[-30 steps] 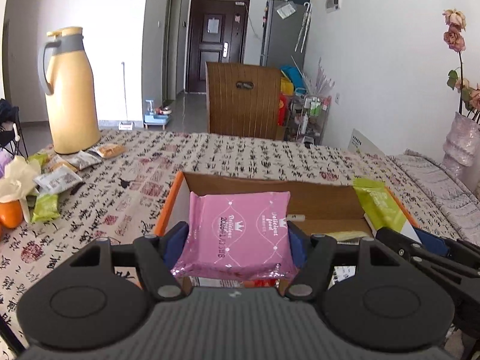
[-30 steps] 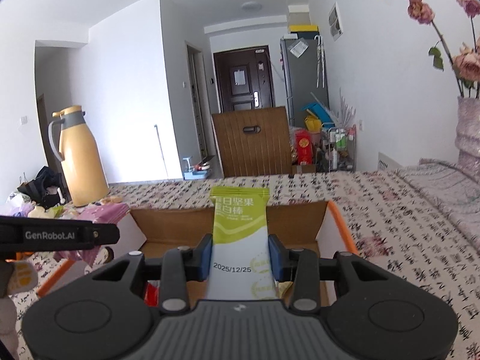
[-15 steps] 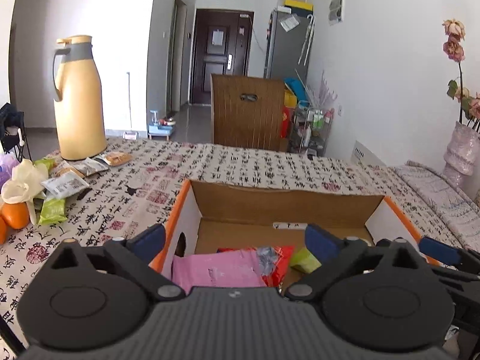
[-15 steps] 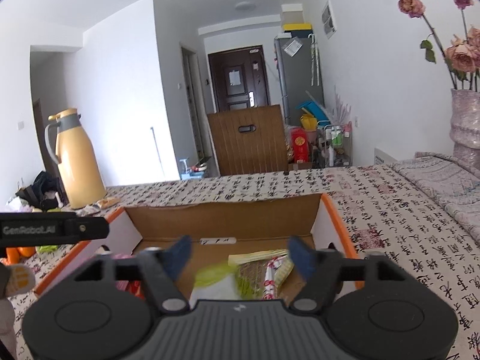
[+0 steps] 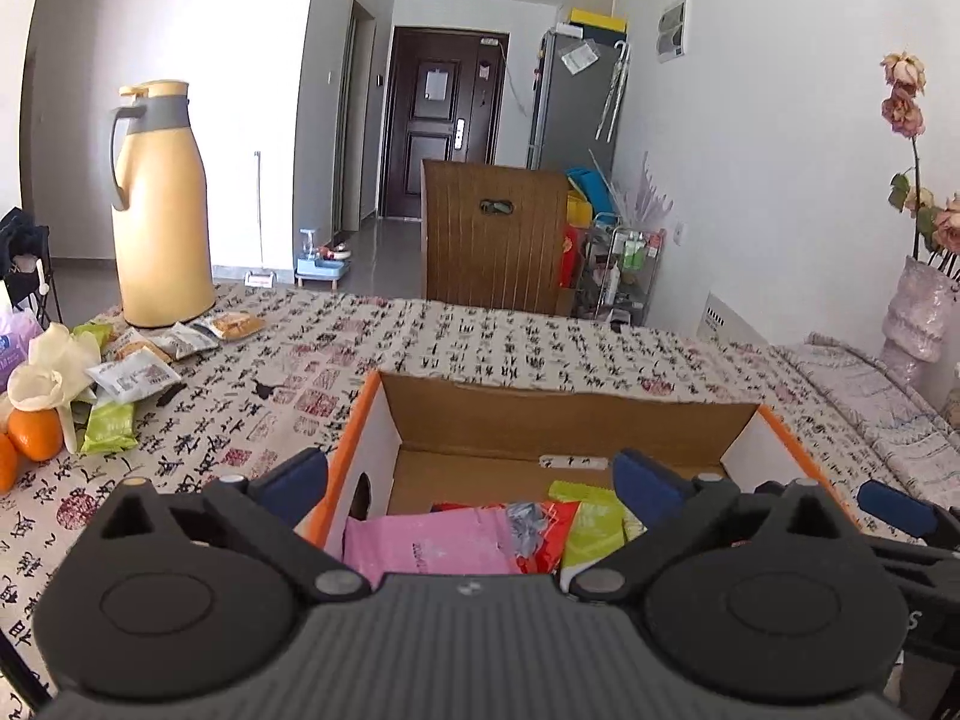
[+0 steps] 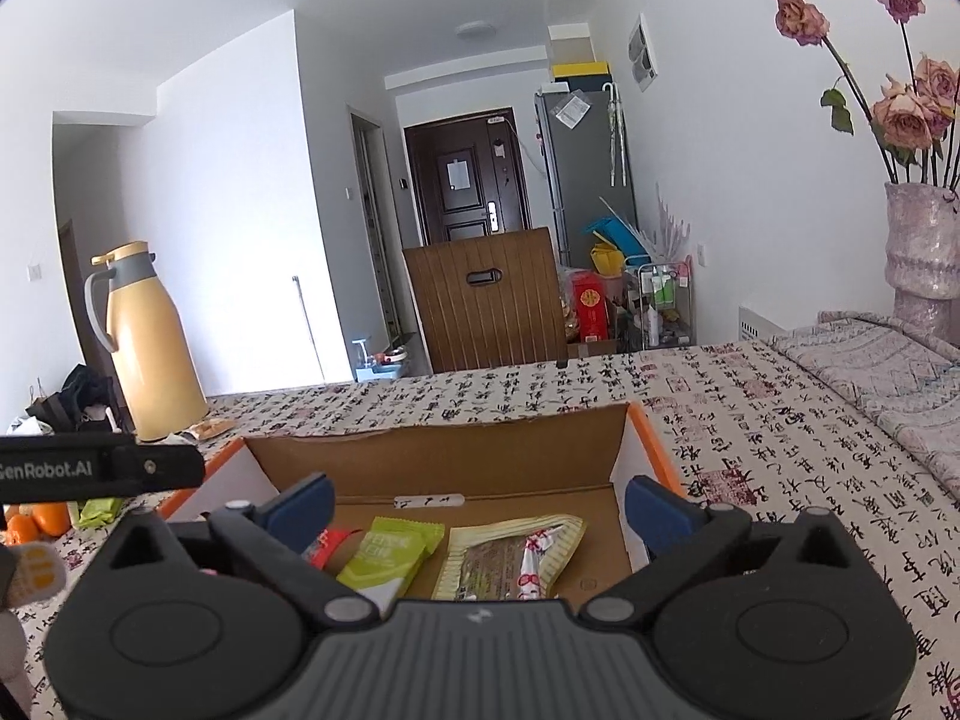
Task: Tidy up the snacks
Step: 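Withdraw both grippers from the box back to the snack pile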
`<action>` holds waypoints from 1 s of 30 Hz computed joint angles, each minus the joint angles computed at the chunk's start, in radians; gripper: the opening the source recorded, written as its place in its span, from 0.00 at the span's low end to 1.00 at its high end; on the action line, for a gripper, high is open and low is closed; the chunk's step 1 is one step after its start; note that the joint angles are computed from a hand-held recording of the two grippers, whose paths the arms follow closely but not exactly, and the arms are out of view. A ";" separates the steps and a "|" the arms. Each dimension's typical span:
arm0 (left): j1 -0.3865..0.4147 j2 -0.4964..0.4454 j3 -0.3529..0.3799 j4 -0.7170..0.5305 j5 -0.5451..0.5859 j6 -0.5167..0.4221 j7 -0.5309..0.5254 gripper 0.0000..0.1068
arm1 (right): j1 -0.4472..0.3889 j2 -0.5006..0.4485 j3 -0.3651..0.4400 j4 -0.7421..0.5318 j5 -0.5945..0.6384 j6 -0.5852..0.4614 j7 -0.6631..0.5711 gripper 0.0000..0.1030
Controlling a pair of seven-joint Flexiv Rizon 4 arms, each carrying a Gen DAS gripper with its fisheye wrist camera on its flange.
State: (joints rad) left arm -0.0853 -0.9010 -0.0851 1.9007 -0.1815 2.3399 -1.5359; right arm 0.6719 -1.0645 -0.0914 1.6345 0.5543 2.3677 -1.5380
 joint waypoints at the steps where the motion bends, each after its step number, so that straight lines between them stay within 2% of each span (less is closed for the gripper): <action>1: 0.000 0.006 0.000 0.007 0.003 0.007 -0.002 0.96 | 0.003 0.002 -0.002 0.002 0.005 0.005 -0.003 1.00; 8: -0.008 0.053 0.006 0.071 0.003 0.046 -0.014 0.96 | 0.018 0.036 0.004 0.039 0.052 0.057 -0.044 1.00; 18: -0.001 0.118 0.011 0.205 0.034 0.110 -0.046 0.96 | 0.018 0.087 0.063 0.145 0.082 0.134 -0.068 1.00; 30: 0.001 0.131 0.028 0.313 0.042 0.130 -0.069 0.96 | 0.022 0.108 0.111 0.271 0.128 0.214 -0.061 1.00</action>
